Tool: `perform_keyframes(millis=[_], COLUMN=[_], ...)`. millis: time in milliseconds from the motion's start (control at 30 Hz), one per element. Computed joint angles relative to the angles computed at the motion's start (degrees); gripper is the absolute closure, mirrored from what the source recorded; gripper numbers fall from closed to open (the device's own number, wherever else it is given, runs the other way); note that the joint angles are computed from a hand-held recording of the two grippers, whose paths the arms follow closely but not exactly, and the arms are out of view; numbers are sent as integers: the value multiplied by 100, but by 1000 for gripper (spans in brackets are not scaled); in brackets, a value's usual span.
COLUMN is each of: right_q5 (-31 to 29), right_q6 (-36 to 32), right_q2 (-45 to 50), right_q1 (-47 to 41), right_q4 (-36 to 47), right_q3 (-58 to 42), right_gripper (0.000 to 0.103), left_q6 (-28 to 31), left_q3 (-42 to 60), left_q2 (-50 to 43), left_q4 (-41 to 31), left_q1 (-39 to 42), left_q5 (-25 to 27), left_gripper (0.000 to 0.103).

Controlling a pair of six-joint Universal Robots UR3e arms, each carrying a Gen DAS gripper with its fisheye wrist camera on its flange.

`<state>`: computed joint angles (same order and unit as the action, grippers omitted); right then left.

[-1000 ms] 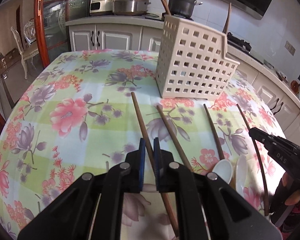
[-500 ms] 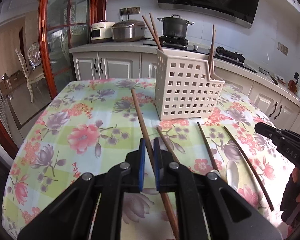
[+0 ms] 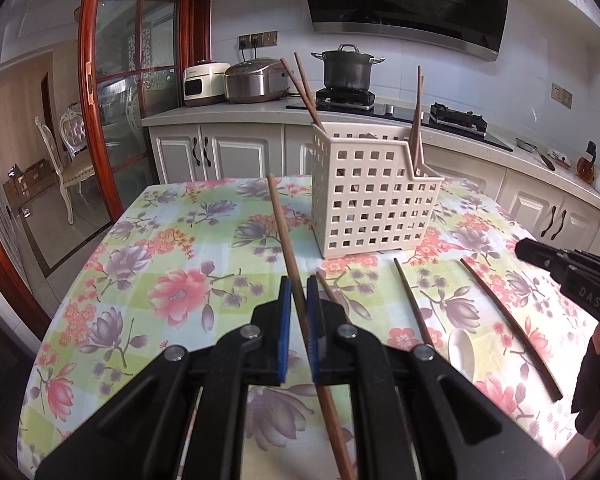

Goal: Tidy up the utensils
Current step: 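Lift both held chopsticks upright and carry them toward the white caddy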

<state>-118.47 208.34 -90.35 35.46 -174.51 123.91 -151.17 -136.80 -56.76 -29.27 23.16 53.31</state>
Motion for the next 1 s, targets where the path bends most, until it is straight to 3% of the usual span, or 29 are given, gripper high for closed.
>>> perform_keyframes(millis=[33,133,200,367,467,733,867,1000], right_q5=[38,307,503,659,773,1025,1104,967], right_q6=[25,65,38,-108,-281,-615,-755,-701], right_q2=[-79,-302,-382,-93,180,513,578,618], right_q1=[-89,-457,-659,-871,-1025,-1192,-1133,-976], right_q4=[107,482,517,729,1075,1581,1684,1698], right_q3=[72,343,563,515,201,-293,-432,-496], right_gripper=[96,79,57,57,59,78,98,98], left_q6=[1,16,30,100,133,262,336,383], left_q3=[-4,-14,-19,4,16,-23,-57,-60], left_q2=[21,116,174,283,334,463,563,601], left_q4=[5,-48,-70,-153,-199,-292,-364,-397], left_q1=[-8,3,24,110,138,198,231,256], left_q5=[-7,-64,-102,-215,-252,-336,-391,-409], left_gripper=[95,96,96,96,96,96,96,96])
